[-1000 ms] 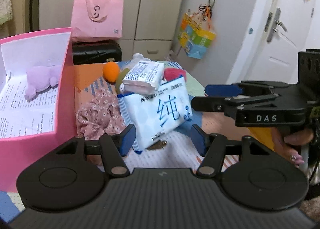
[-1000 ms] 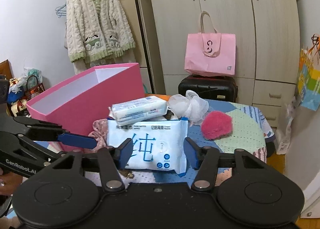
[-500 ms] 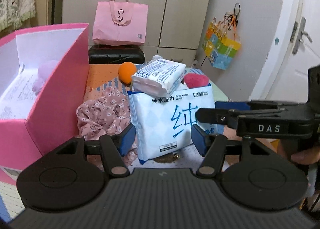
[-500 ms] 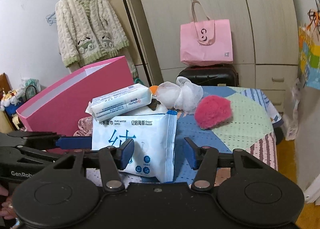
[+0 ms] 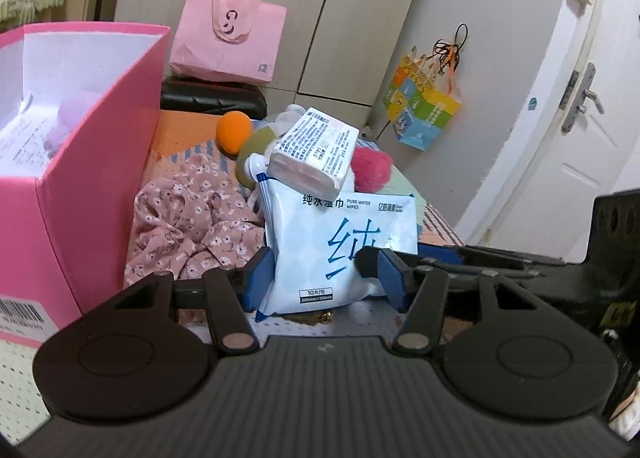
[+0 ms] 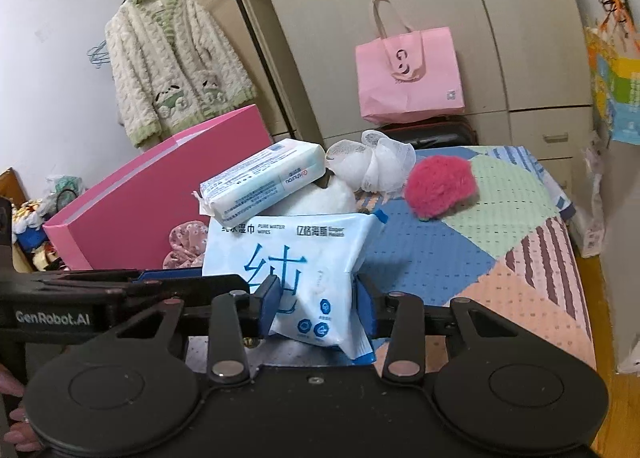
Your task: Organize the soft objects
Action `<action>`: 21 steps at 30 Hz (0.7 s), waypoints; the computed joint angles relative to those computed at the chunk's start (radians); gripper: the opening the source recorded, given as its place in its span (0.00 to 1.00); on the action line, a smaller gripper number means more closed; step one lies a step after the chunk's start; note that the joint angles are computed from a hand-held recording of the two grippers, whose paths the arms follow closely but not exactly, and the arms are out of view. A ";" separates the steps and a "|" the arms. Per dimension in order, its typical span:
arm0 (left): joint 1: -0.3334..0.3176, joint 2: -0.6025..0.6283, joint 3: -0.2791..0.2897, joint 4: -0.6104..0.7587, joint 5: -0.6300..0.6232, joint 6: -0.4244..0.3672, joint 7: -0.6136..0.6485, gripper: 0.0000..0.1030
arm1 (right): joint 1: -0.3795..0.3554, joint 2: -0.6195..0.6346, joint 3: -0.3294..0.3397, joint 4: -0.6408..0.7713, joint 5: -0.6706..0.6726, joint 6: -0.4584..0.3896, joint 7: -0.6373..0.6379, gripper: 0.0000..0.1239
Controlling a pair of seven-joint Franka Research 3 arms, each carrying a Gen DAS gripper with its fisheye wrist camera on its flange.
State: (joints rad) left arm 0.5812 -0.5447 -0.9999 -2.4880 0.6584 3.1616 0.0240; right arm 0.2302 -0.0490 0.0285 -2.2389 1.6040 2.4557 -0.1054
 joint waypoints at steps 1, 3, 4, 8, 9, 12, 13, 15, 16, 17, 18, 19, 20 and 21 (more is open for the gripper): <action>-0.007 0.004 0.006 -0.002 -0.003 0.003 -0.002 0.54 | 0.001 -0.006 0.002 -0.006 0.010 0.009 -0.008 0.37; -0.036 0.018 0.034 -0.008 -0.011 0.008 0.000 0.54 | 0.005 -0.017 0.004 -0.015 0.011 0.026 0.002 0.37; -0.050 0.025 0.046 -0.011 -0.015 0.011 0.001 0.54 | 0.007 -0.023 0.006 -0.018 0.004 0.035 0.013 0.37; -0.149 0.069 0.133 -0.011 -0.024 -0.016 0.025 0.53 | 0.018 -0.047 0.008 -0.028 -0.053 0.071 0.091 0.38; -0.176 0.081 0.158 -0.010 -0.021 -0.023 0.032 0.53 | 0.017 -0.046 0.004 -0.026 -0.073 0.069 0.113 0.38; -0.282 0.129 0.258 -0.010 -0.014 -0.033 0.055 0.53 | 0.020 -0.059 0.001 -0.032 -0.119 0.081 0.167 0.38; -0.340 0.154 0.316 -0.011 -0.021 -0.030 0.076 0.53 | 0.022 -0.068 0.001 -0.038 -0.127 0.090 0.175 0.38; -0.458 0.193 0.431 -0.016 -0.047 -0.021 0.120 0.54 | 0.026 -0.086 -0.001 -0.053 -0.144 0.109 0.178 0.38; -0.521 0.208 0.490 -0.021 -0.066 -0.014 0.149 0.54 | 0.029 -0.097 -0.003 -0.063 -0.146 0.116 0.175 0.37; -0.567 0.216 0.532 -0.025 -0.083 -0.010 0.173 0.54 | 0.030 -0.107 -0.005 -0.071 -0.154 0.121 0.176 0.36; -0.592 0.218 0.552 -0.029 -0.092 -0.006 0.188 0.54 | 0.031 -0.116 -0.009 -0.079 -0.167 0.121 0.183 0.36; -0.609 0.218 0.564 -0.031 -0.100 -0.006 0.201 0.54 | 0.030 -0.122 -0.014 -0.083 -0.184 0.114 0.198 0.36; -0.619 0.214 0.567 -0.036 -0.106 -0.004 0.210 0.54 | 0.029 -0.126 -0.018 -0.085 -0.202 0.105 0.219 0.36; -0.640 0.212 0.582 -0.039 -0.117 -0.007 0.226 0.54 | 0.027 -0.129 -0.023 -0.086 -0.227 0.095 0.245 0.36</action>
